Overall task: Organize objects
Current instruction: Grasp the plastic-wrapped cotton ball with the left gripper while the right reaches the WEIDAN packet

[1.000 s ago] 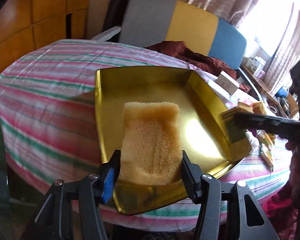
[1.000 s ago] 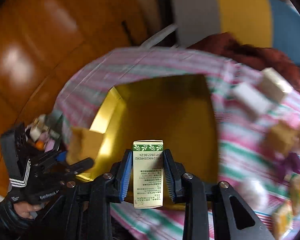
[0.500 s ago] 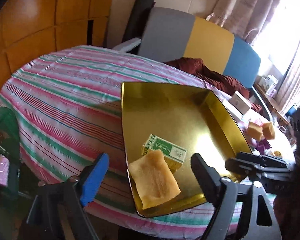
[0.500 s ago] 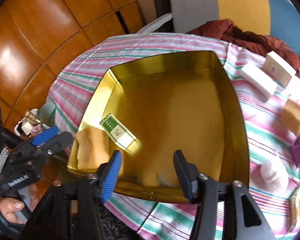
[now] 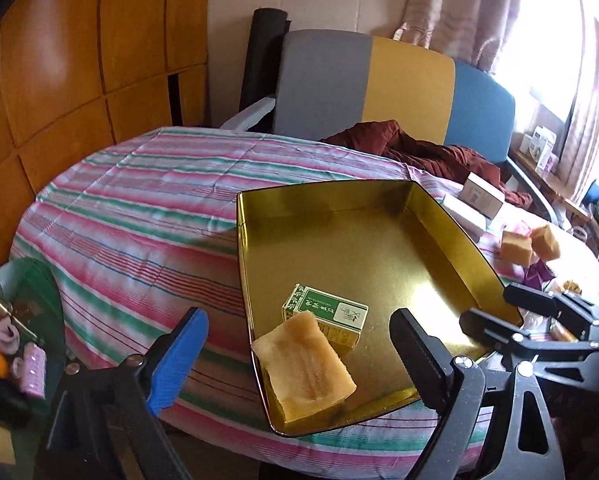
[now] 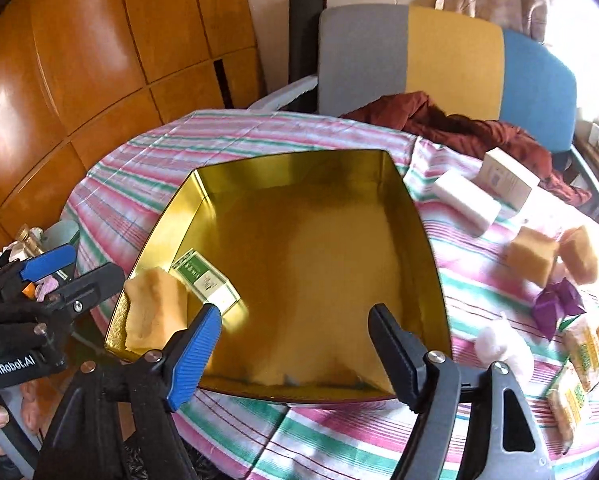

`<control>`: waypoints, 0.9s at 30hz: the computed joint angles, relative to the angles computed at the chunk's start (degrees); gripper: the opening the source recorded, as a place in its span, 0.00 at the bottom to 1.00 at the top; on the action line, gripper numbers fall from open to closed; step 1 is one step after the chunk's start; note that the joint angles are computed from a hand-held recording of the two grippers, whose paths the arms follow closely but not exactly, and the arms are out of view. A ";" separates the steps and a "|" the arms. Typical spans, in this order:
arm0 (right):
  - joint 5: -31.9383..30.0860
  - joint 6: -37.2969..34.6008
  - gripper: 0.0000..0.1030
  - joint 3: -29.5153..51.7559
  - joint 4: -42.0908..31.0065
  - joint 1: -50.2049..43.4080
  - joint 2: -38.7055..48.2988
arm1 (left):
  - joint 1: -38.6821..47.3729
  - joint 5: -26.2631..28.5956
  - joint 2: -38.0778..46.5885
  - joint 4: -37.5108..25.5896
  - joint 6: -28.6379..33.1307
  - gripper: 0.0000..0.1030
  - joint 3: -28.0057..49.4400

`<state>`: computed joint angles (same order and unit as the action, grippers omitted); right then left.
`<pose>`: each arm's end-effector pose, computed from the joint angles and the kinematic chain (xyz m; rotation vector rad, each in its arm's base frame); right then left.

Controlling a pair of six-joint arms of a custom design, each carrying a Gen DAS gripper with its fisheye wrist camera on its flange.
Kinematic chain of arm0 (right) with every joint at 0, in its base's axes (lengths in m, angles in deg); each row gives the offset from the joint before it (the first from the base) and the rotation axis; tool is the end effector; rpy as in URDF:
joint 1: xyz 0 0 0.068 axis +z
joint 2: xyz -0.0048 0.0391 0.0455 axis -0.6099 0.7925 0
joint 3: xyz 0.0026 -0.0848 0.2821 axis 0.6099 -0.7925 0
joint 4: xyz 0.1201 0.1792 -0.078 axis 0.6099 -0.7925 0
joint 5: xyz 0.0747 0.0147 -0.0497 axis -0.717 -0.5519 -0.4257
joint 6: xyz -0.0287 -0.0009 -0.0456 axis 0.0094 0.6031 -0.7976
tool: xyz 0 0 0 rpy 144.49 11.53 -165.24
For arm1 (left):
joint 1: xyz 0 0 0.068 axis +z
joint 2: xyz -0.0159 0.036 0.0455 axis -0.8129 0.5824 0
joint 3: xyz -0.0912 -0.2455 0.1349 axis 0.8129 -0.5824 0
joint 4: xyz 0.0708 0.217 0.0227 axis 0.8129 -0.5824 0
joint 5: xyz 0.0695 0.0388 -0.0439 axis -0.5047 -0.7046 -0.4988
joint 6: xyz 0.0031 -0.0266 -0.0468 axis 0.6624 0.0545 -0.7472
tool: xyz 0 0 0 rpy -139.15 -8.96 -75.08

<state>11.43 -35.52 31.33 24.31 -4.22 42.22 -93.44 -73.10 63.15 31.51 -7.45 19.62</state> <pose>0.3505 0.2430 0.1562 -1.0379 2.2646 0.5353 0.1941 -0.1265 0.1712 -0.7604 2.2321 0.2344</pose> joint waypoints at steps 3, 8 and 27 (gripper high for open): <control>0.55 0.22 0.75 -1.38 1.77 -0.59 -0.69 | -0.88 -0.60 1.17 -0.85 1.15 0.90 1.66; 0.43 0.87 0.75 -2.37 2.96 -2.41 -0.89 | -1.81 -0.89 3.39 -1.60 4.22 0.90 4.83; 0.85 2.77 0.75 -1.42 3.03 -13.94 0.23 | -2.38 2.38 12.07 2.01 18.47 0.90 14.91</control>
<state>12.28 -32.75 29.91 27.34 -18.15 42.45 -95.82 -70.72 75.23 33.52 11.02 34.52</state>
